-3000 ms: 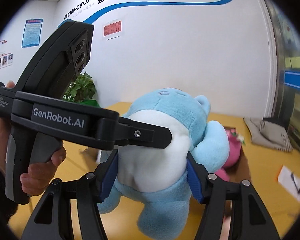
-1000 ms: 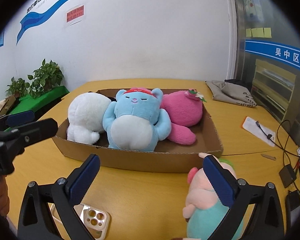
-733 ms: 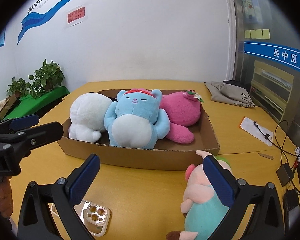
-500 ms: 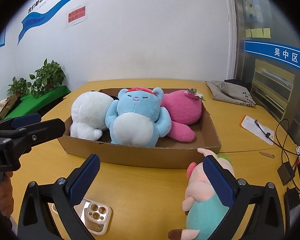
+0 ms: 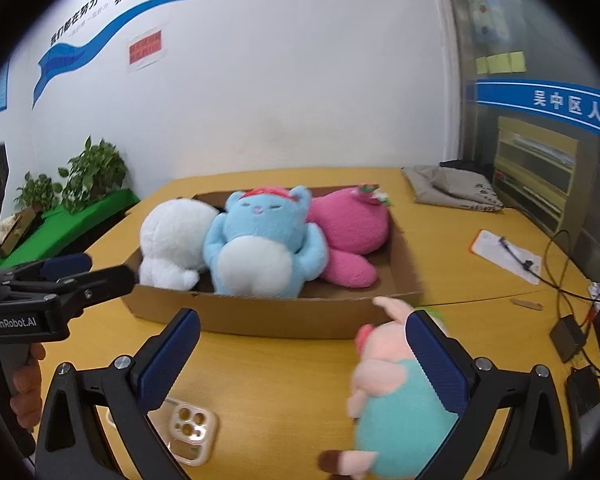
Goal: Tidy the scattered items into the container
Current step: 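Move both grippers toward the pink-and-teal plush with green hair, then close both grippers on the pink-and-teal plush and lift it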
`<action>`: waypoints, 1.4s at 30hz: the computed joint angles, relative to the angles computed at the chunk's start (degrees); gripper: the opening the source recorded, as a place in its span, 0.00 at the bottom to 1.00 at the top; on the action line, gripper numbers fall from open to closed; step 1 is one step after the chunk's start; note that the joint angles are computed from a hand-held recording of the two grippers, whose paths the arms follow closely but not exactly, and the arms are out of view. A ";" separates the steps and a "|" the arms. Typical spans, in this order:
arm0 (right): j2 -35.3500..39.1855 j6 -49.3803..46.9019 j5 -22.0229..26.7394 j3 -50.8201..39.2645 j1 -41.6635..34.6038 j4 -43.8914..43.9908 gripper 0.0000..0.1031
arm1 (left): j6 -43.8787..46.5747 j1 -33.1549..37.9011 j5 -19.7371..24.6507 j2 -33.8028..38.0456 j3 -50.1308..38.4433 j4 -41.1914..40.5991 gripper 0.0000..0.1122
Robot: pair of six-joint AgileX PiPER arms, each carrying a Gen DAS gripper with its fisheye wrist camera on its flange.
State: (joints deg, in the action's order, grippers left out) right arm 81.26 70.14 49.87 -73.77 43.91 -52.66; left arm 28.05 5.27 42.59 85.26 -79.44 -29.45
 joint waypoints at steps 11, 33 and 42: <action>-6.46 -19.11 -17.82 19.81 -21.65 28.14 0.97 | 2.04 -0.13 3.70 3.31 -0.23 -4.60 0.92; 11.99 -6.40 13.54 14.27 19.31 -13.54 0.79 | -0.90 -12.88 18.05 28.47 -23.97 -5.37 0.59; -3.26 -2.51 -0.44 21.00 14.43 -7.60 0.84 | 0.46 -13.93 17.52 27.02 -20.93 -5.90 0.53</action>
